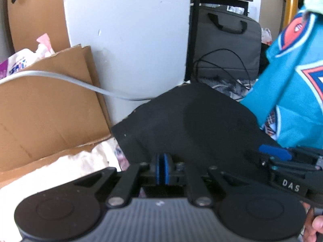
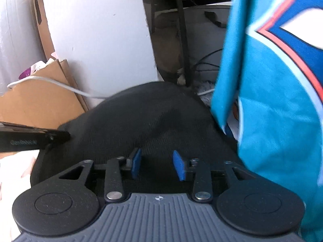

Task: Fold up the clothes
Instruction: 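Open the left gripper and release the black shorts on the pile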

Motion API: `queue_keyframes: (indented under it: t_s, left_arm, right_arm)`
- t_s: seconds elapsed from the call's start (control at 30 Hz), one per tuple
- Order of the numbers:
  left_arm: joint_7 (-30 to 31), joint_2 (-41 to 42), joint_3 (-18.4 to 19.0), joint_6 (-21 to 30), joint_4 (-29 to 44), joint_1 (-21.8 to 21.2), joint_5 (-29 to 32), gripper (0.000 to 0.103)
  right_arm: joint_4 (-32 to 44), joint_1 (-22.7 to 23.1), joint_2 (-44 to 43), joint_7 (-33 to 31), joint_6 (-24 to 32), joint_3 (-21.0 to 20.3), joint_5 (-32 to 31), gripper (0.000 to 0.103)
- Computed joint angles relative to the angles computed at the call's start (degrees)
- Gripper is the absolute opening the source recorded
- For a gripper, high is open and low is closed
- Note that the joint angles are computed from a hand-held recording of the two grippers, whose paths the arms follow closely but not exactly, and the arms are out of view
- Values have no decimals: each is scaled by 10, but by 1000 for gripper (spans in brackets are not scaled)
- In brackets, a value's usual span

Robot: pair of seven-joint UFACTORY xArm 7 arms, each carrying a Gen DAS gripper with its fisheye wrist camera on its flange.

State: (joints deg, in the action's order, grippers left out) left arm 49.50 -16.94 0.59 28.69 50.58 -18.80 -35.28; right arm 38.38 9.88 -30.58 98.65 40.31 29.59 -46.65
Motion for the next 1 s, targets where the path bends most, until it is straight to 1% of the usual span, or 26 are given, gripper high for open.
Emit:
queue_keyframes:
  t_s: [0.13,0.2,0.23,0.3,0.43,0.53,0.6,0.77,0.87,1.0]
  left_arm:
    - [16,-46,7,-3,-41,-10,-9,8]
    - [24,-65,13,-3,-57,-17,-9,13]
    - [25,-73,15,0,-62,-19,-7,14]
    - [28,-86,19,10,-73,-19,6,14]
    - [68,-117,25,3,-108,-26,37,14]
    - [60,-119,30,8,-114,-23,52,17]
    - [51,-115,34,13,-112,-21,54,17]
    - [54,-91,37,8,-106,-22,54,17]
    - [46,-85,34,14,-98,-14,56,18]
    - [19,-102,25,11,-97,1,73,17]
  right_arm:
    - [-37,29,-34,-8,7,-4,38,45]
    - [-50,36,-48,-9,12,1,55,45]
    - [-55,37,-53,-9,12,3,61,45]
    - [-63,39,-63,-8,15,8,74,45]
    - [-64,44,-70,-20,30,17,98,45]
    - [-62,50,-72,-27,43,21,113,45]
    - [-61,53,-74,-29,50,23,121,45]
    - [-58,64,-77,-32,68,27,142,45]
    - [-53,76,-78,-41,91,27,160,45]
    - [-55,96,-89,-47,117,24,187,45]
